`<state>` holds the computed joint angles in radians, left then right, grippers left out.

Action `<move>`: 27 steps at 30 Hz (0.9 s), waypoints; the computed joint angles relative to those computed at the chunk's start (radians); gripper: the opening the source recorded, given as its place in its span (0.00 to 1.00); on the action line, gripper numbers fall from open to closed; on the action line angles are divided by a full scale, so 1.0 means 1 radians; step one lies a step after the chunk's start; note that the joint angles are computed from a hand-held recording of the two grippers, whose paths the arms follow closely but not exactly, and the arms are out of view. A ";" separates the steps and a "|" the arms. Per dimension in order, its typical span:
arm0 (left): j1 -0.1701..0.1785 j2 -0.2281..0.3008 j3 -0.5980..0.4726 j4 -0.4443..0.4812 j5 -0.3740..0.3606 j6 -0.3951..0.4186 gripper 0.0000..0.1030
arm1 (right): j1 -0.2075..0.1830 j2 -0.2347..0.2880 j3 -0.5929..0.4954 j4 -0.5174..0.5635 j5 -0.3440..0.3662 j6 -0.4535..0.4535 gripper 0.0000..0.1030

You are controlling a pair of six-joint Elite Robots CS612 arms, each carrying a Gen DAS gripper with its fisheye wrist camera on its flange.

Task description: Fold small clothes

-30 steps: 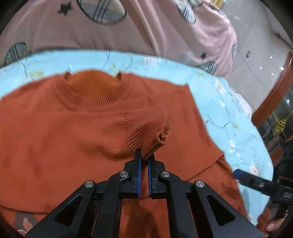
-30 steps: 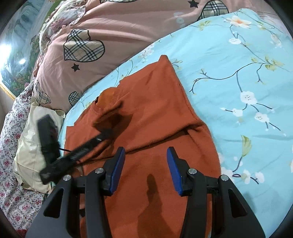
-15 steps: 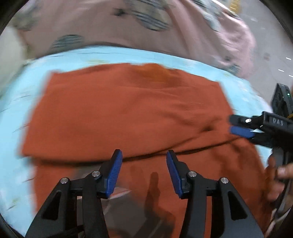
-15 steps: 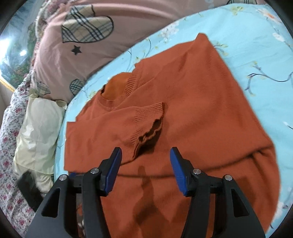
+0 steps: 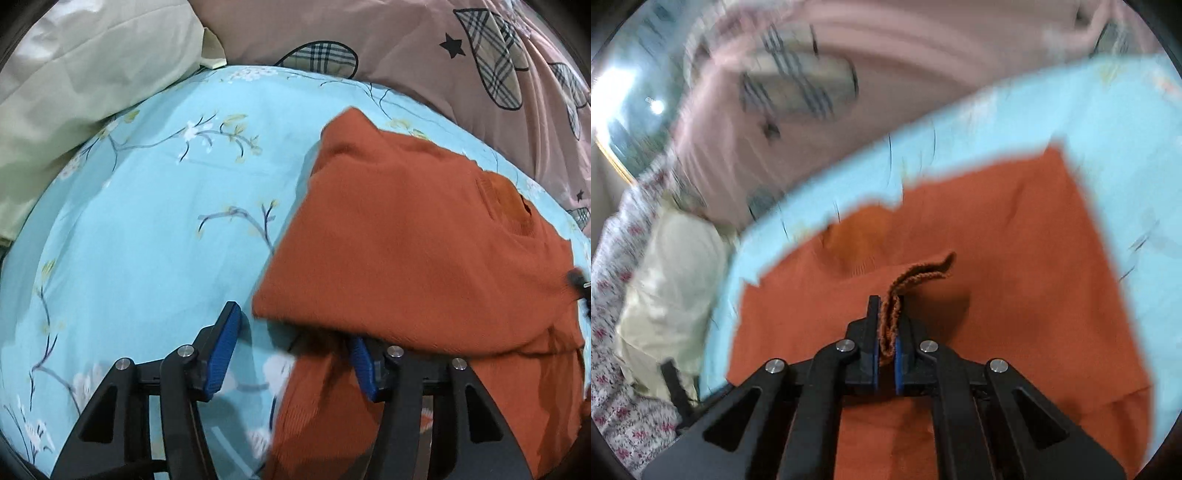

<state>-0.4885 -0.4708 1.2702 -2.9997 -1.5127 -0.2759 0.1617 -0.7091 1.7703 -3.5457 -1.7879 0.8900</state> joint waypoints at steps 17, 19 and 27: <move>0.014 0.003 0.023 -0.113 -0.027 -0.076 0.42 | 0.006 0.003 0.100 -0.157 -0.140 0.015 0.06; 0.012 0.002 0.025 -0.102 -0.032 -0.064 0.42 | 0.007 0.003 0.104 -0.169 -0.151 0.006 0.06; 0.011 0.006 0.013 -0.067 -0.027 -0.049 0.44 | -0.018 -0.016 0.119 0.101 -0.081 0.197 0.10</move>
